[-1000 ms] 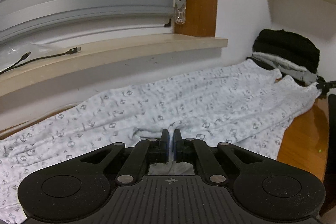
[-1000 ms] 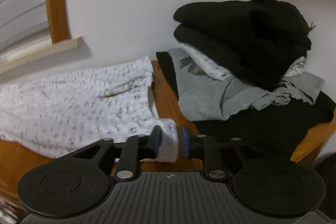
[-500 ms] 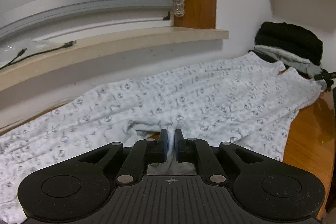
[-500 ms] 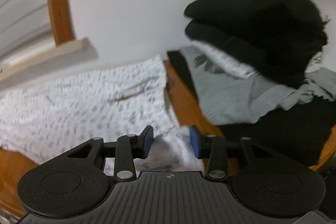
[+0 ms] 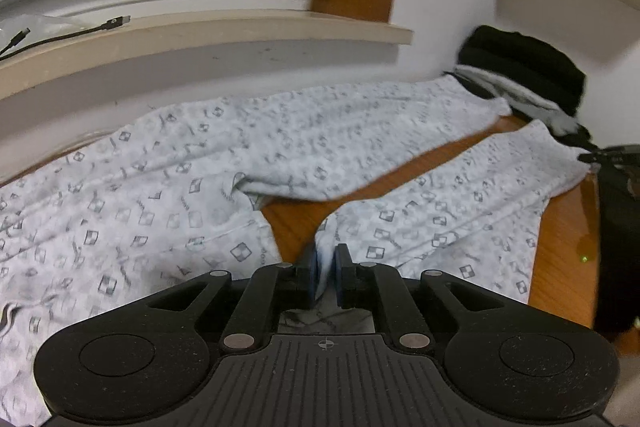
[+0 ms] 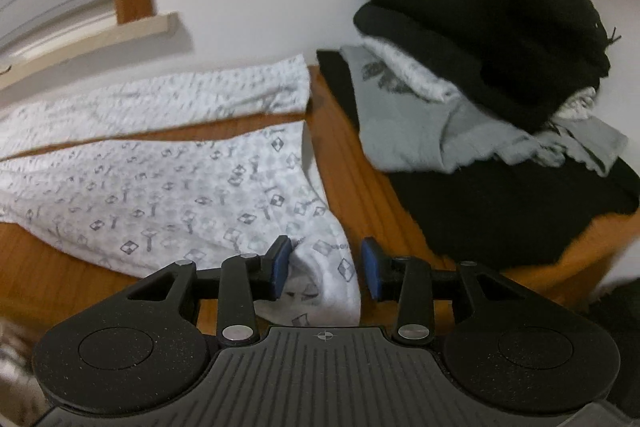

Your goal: Fold clothes

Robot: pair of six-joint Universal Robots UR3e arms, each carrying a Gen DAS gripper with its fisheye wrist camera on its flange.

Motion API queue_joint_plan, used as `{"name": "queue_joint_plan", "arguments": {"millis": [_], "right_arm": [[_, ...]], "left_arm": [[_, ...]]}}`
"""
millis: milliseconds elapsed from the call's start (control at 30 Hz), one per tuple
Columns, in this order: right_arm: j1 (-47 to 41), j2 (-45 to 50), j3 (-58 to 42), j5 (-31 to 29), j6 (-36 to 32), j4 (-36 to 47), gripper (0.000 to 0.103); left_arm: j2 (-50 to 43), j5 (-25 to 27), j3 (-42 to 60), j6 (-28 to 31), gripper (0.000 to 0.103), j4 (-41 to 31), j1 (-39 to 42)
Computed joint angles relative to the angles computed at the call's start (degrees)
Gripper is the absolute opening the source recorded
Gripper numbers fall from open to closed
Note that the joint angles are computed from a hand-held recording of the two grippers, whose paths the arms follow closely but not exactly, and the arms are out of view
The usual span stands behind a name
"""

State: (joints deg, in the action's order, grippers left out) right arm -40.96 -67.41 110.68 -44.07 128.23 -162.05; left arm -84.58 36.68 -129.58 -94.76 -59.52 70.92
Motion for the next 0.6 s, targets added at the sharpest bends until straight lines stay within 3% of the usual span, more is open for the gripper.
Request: {"name": "queue_joint_plan", "arguments": {"millis": [67,167,267,467,600], "right_arm": [[-1.3,-3.4,0.8,-0.3,-4.4,6.0,0.039],[-1.6,-5.5,1.8,0.4,-5.6,6.3,0.039],[0.4,-3.3,-1.3,1.6,-1.0,4.3,0.039],[7.5,5.2,-11.7,-3.0,4.2,3.8,0.039],[8.4,6.0,-12.7,-2.4,2.0,4.8,0.039]], "left_arm": [[2.4,0.1,-0.7,3.7,0.010,-4.0,1.9],[5.0,0.0,-3.1,4.1,0.010,-1.8,2.1],[5.4,-0.3,-4.5,1.4,0.010,2.8,0.8],[3.3,-0.8,-6.6,-8.1,0.010,16.2,-2.4],[1.0,-0.5,-7.1,-13.5,0.010,23.5,-4.4]]}}
